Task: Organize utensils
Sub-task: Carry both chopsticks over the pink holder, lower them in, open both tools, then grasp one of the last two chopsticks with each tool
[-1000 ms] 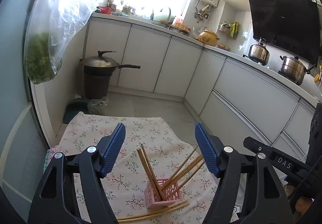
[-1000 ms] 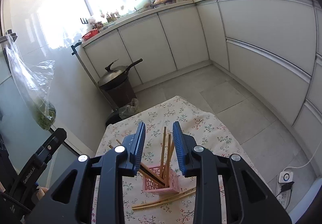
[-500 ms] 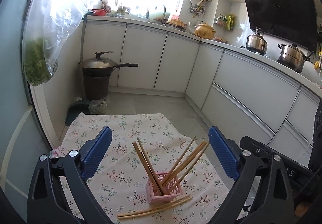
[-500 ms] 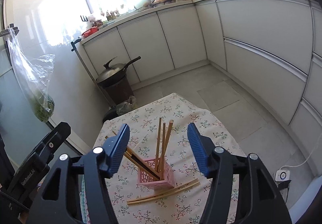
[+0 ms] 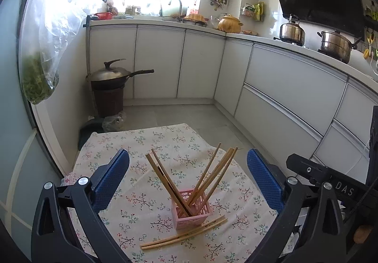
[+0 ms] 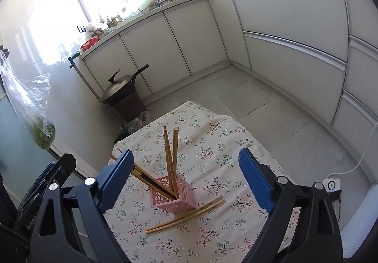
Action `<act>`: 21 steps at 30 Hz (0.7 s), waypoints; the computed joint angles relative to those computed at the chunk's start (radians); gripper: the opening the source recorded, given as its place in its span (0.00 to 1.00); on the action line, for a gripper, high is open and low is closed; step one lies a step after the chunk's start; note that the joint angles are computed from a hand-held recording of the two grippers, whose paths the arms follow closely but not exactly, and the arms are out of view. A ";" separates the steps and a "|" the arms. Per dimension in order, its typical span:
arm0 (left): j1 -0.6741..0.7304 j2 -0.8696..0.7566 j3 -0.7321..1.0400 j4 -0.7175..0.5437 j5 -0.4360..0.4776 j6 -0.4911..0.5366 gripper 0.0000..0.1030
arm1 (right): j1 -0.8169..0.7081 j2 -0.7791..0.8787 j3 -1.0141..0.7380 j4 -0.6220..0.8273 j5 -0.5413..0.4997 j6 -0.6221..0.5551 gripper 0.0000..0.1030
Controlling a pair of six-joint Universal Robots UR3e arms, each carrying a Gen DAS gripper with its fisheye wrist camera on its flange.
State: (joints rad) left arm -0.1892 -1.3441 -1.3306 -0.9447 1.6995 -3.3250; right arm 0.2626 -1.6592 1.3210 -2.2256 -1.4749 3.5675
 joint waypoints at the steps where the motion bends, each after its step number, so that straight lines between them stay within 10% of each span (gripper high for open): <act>1: -0.010 -0.004 0.000 -0.001 0.010 0.004 0.93 | -0.005 -0.007 0.009 0.000 0.004 -0.001 0.88; 13: -0.079 -0.071 0.000 -0.090 -0.007 0.091 0.93 | -0.267 -0.280 0.364 0.058 0.272 -0.033 0.93; 21: -0.184 -0.205 0.016 -0.202 -0.080 0.234 0.93 | -0.748 -0.641 0.704 0.383 0.488 -0.303 0.93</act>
